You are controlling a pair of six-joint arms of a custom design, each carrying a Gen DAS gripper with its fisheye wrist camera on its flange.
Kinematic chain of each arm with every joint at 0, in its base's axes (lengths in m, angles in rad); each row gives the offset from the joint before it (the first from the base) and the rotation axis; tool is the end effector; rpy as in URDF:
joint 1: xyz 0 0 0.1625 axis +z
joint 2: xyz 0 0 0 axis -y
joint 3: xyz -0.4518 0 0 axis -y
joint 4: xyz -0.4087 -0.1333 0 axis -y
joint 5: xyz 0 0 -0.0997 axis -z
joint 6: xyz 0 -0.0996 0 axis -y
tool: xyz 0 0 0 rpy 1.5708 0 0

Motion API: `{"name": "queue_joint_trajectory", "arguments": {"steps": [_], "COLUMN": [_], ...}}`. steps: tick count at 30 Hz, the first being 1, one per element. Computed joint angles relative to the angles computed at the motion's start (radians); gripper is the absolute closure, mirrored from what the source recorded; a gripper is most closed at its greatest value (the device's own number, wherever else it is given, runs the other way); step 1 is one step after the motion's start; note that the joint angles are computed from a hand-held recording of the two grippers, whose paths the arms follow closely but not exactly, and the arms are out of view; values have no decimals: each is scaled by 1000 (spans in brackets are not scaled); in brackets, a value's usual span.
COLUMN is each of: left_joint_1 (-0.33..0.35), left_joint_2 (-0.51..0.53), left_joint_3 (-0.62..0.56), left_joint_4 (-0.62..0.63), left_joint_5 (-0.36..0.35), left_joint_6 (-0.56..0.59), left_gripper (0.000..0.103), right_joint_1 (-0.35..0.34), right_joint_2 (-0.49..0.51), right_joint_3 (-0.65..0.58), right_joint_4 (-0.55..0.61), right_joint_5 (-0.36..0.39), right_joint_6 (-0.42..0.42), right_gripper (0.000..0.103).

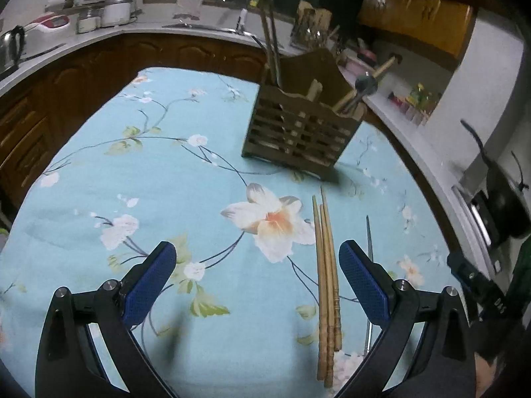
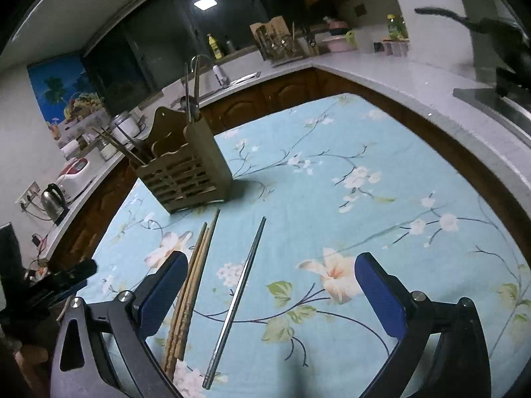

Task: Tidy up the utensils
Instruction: 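Open both tools and move them back to the remaining chopsticks, then grasp a wooden chopstick with the left tool while the right tool grasps the last metal chopstick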

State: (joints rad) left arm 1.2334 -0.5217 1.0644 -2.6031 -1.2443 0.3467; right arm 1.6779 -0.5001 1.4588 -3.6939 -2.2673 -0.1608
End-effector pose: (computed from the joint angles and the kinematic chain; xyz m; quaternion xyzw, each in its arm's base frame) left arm -0.1334 -0.8795 0.1402 0.2840 0.9150 -0.2384 0.1588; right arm 0.1482 -0.7292 0.1060 -0.0811 -0.8031 0.5090 0.2988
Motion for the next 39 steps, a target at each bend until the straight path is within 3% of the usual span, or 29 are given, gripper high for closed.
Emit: {"name": "queue_joint_trajectory", "arguments": {"steps": [6, 8, 13, 15, 20, 23, 27, 31, 36, 39], "left_joint_1": [-10, -16, -23, -26, -36, -43, -44, -25, 8, 8], "left_joint_2": [67, 101, 231, 288, 389, 392, 334, 247, 243, 283], "left_joint_3": [-102, -152, -369, -468, -621, -591, -463, -348, -433, -517], "left_joint_4": [125, 163, 351, 431, 528, 469, 369, 371, 503, 556], "left_joint_5": [4, 12, 25, 30, 70, 110, 130, 90, -32, -34], "left_joint_6": [21, 39, 42, 41, 68, 123, 215, 241, 118, 89], "left_gripper": [6, 17, 45, 47, 63, 70, 78, 82, 82, 82], "right_joint_1": [-12, -17, -21, -26, -36, -43, -49, -52, -57, -58], "right_joint_2": [-10, -16, -17, -18, -12, -14, -5, 19, 80, 127], "right_joint_3": [-11, -15, -41, -51, -72, -79, -101, -144, -267, -362], "right_joint_4": [37, 60, 105, 134, 164, 191, 228, 285, 438, 532], "right_joint_5": [34, 45, 36, 40, 36, 46, 53, 57, 24, -29], "right_joint_6": [31, 49, 62, 65, 79, 94, 99, 88, 62, 46], "right_gripper": [3, 4, 27, 33, 33, 33, 33, 40, 58, 65]}}
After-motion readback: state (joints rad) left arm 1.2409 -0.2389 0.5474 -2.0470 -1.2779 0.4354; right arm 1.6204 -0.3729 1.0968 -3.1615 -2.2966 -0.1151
